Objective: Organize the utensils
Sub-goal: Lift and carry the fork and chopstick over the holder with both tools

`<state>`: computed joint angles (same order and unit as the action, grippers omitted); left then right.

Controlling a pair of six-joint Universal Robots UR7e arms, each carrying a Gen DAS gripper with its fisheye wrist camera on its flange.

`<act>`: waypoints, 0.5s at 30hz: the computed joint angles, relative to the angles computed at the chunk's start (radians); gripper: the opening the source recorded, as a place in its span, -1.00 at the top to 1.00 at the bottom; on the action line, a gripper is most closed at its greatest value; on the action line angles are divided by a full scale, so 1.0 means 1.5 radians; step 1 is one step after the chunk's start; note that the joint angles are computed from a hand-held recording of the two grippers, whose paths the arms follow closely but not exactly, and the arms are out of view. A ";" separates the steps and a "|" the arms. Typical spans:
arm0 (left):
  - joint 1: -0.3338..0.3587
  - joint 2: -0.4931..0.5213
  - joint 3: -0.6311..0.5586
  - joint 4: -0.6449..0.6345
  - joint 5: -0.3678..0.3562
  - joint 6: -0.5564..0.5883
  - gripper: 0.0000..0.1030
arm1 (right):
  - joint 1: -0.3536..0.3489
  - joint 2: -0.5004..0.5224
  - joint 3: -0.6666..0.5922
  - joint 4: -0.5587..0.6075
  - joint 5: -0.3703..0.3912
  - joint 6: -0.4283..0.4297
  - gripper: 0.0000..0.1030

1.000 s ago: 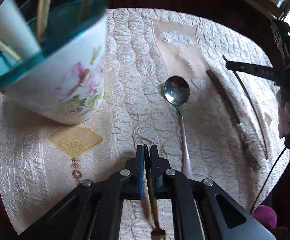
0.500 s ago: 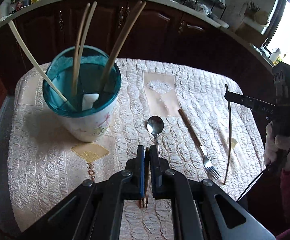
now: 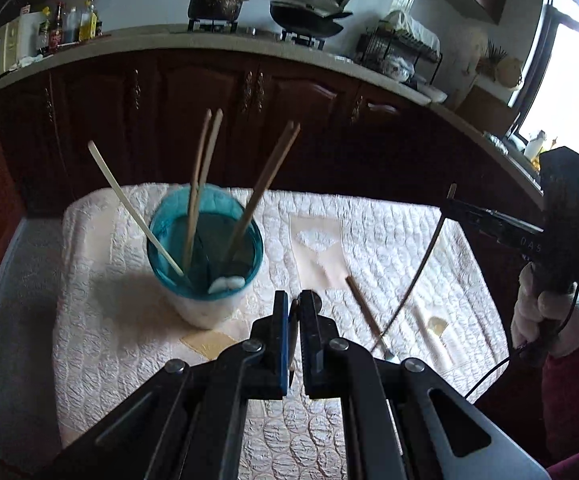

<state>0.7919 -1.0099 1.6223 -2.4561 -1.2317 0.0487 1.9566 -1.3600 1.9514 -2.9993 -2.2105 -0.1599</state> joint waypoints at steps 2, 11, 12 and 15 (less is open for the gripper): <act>-0.003 -0.004 -0.017 -0.001 -0.002 0.003 0.90 | 0.010 0.013 -0.021 -0.011 0.012 -0.014 0.86; -0.007 0.030 -0.102 -0.063 0.058 0.046 0.91 | 0.046 0.111 -0.159 -0.048 0.054 -0.073 0.86; -0.005 0.038 -0.113 -0.069 0.067 0.051 0.91 | 0.049 0.124 -0.177 -0.049 0.052 -0.081 0.86; 0.000 0.068 -0.143 -0.085 0.097 0.067 0.91 | 0.052 0.170 -0.230 -0.057 0.043 -0.100 0.86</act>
<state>0.7923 -0.9081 1.4082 -2.5835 -1.0865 0.1493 2.0345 -1.1046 1.6071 -3.0843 -2.1466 -0.3092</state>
